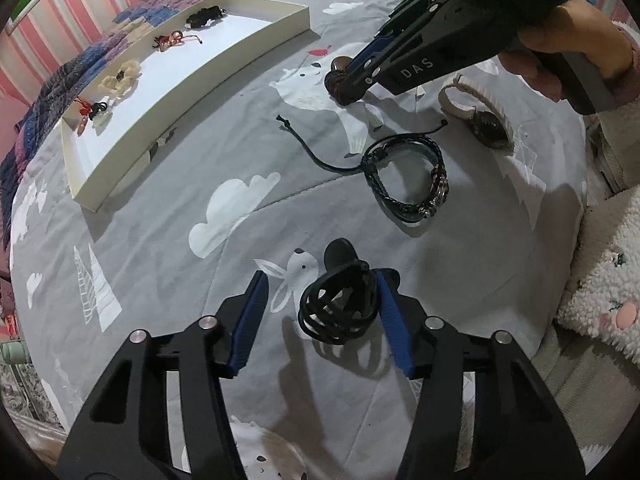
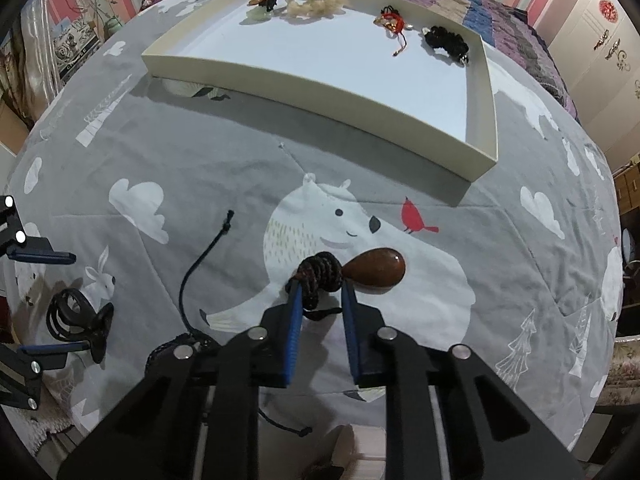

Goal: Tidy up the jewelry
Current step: 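Grasp black coiled cord with left tool while right tool grasps brown wooden pendant, then carry black cord and wooden pendant into the tray and open both tools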

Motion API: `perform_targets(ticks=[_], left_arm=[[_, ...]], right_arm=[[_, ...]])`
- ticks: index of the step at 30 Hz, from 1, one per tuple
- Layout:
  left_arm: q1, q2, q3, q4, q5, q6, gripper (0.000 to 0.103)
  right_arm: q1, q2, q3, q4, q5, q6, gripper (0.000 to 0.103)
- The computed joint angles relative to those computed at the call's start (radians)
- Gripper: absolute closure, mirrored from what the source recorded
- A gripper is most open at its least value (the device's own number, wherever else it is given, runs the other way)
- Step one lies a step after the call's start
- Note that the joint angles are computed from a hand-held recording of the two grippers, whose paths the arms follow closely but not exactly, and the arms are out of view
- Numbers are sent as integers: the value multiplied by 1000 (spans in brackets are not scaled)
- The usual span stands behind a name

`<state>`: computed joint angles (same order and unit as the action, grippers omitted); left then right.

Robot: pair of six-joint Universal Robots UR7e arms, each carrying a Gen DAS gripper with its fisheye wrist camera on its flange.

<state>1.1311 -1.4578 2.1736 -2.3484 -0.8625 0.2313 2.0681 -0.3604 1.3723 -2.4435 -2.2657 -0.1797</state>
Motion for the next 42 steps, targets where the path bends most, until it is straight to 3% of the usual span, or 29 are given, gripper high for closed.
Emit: perform_targets(ticks=[6, 18, 25, 33, 42], left_arm=[[27, 10, -19, -14, -65, 25, 67], [26, -40, -16, -33, -100, -11, 68], [22, -59, -94, -65, -46, -52, 68], [29, 26, -227, -195, 44, -40, 68], [55, 94, -350, -210, 18, -58, 68]], right_arm=[[1, -1, 8, -21, -3, -18, 89], [-1, -31, 42, -122, 5, -30, 92], [2, -63, 53, -214, 12, -45, 96], [6, -60, -9, -268, 21, -74, 97], [-2, -36, -74, -309, 25, -87, 97]])
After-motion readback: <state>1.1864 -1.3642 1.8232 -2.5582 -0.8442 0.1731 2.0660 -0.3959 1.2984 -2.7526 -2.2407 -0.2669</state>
